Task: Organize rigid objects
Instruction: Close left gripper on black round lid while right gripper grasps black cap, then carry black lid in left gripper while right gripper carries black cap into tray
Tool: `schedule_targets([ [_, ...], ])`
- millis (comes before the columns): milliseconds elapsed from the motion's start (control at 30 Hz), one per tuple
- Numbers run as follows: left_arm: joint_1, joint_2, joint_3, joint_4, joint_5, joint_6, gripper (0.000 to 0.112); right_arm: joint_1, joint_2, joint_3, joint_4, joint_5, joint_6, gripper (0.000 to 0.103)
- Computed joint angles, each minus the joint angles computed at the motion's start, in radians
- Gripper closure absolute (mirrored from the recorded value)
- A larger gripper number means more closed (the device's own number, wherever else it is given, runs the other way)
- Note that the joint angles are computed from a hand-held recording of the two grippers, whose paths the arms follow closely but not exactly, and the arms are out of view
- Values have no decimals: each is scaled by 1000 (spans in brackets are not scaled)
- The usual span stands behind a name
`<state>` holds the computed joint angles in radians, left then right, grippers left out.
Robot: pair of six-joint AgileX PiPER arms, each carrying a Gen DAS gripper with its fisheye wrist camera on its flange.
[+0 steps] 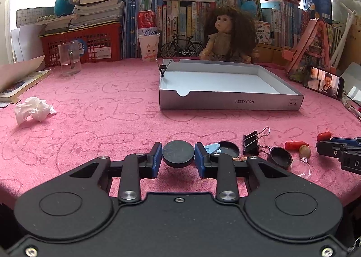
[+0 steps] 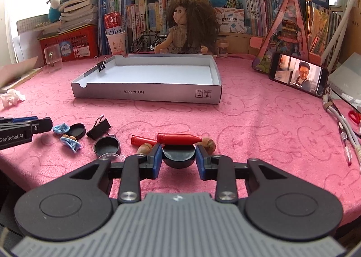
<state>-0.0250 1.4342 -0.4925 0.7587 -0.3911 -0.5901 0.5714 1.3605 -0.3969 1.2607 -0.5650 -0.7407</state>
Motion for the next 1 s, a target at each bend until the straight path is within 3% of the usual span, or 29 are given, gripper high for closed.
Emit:
schedule_targets([
  [333, -5, 9, -5, 1, 10, -7, 83, -24, -29, 1, 6, 31, -22, 65],
  [467, 1, 12, -6, 18, 4, -22, 83, -85, -60, 4, -55, 116, 37, 66],
  [633, 15, 13, -12, 52, -1, -60, 83, -62, -56, -7, 23, 76, -33, 66],
  [1000, -4, 7, -37, 91, 3, -111, 83, -67, -32, -29, 8, 66, -27, 66],
])
